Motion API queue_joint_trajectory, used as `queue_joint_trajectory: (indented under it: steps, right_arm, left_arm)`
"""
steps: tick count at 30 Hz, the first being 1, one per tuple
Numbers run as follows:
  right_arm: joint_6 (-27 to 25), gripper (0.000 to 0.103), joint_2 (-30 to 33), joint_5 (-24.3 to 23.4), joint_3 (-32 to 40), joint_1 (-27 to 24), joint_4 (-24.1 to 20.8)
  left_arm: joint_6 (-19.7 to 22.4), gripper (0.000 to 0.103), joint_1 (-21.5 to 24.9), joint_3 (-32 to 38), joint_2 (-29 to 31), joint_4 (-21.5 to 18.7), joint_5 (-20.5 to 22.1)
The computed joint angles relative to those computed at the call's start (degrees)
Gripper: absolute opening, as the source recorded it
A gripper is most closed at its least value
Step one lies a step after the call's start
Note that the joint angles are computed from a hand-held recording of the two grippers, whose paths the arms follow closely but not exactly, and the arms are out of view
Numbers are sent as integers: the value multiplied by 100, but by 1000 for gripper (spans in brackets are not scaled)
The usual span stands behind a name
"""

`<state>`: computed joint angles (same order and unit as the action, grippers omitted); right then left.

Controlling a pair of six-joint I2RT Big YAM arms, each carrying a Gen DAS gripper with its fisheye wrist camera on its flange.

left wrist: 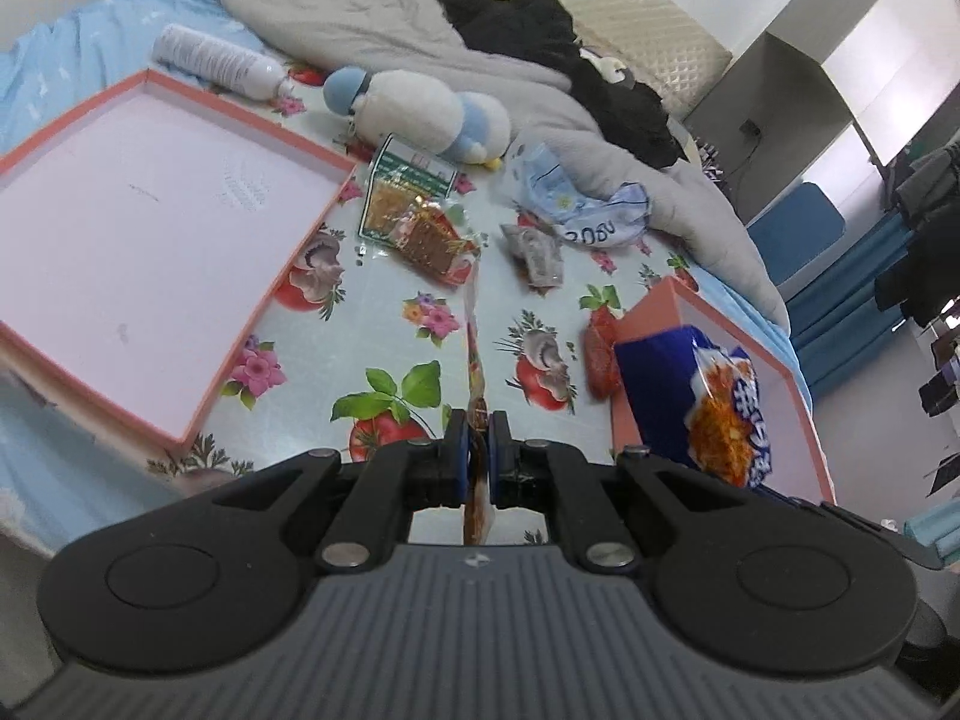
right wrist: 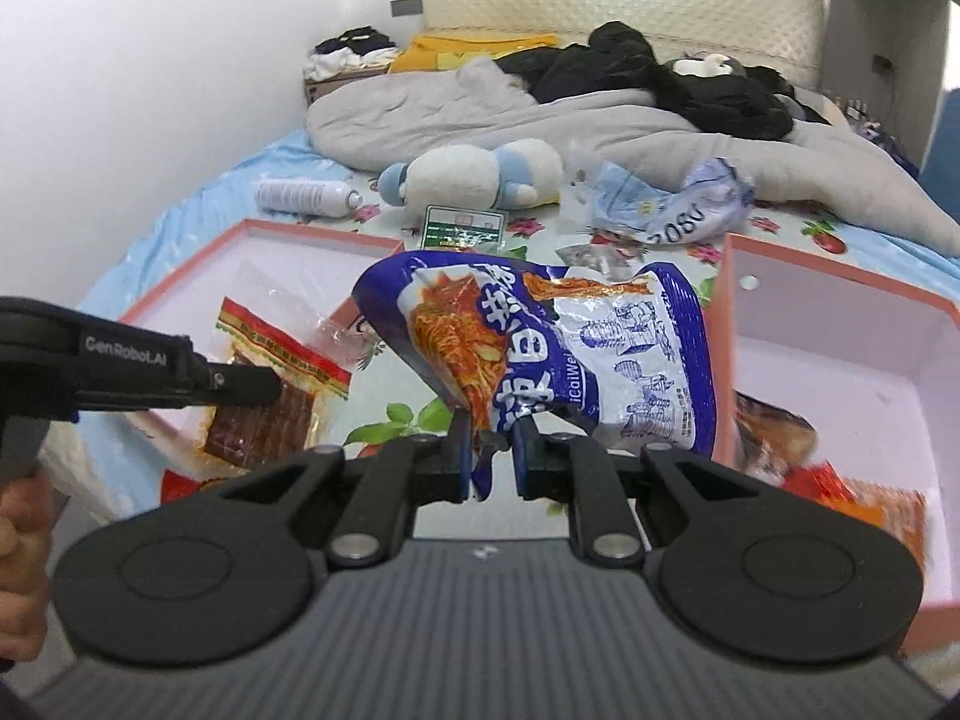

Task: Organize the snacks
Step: 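Lift blue bag with right tool while left tool lifts jerky packet toward box, then lower blue bag into deep pink box and open right tool while left releases packet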

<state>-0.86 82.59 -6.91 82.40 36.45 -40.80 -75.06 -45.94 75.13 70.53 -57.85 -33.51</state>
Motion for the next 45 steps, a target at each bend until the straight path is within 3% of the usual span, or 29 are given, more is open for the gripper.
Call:
queue_joint_trajectory:
  steps: [7, 12, 17, 22, 29, 37, 45]
  right_arm:
    - [136, 17, -808, 185, -464, -121, -217]
    - [278, 17, -1382, 313, -827, -197, -334]
    - [473, 17, -1826, 431, -1106, -301, -386]
    - [437, 17, -1998, 550, -1180, -451, -360]
    - [433, 17, -1805, 357, -1053, -973, -412]
    - [137, 17, -1036, 17, -556, -1698, -475]
    - [-34, 17, -66, -256, 137, -2245, -437]
  left_arm:
    - [-357, 7, -745, 558, 214, -709, -557]
    - [-529, 7, -1222, 868, 360, -949, -837]
    - [-398, 7, -1503, 1145, 564, -828, -989]
    - [72, 7, -1537, 1536, 887, -529, -928]
    - [901, 7, -1203, 2331, 1537, -190, -551]
    - [1594, 7, -609, 3671, 2678, -139, 303]
    - [2314, 7, -74, 6027, 4446, -724, 1124]
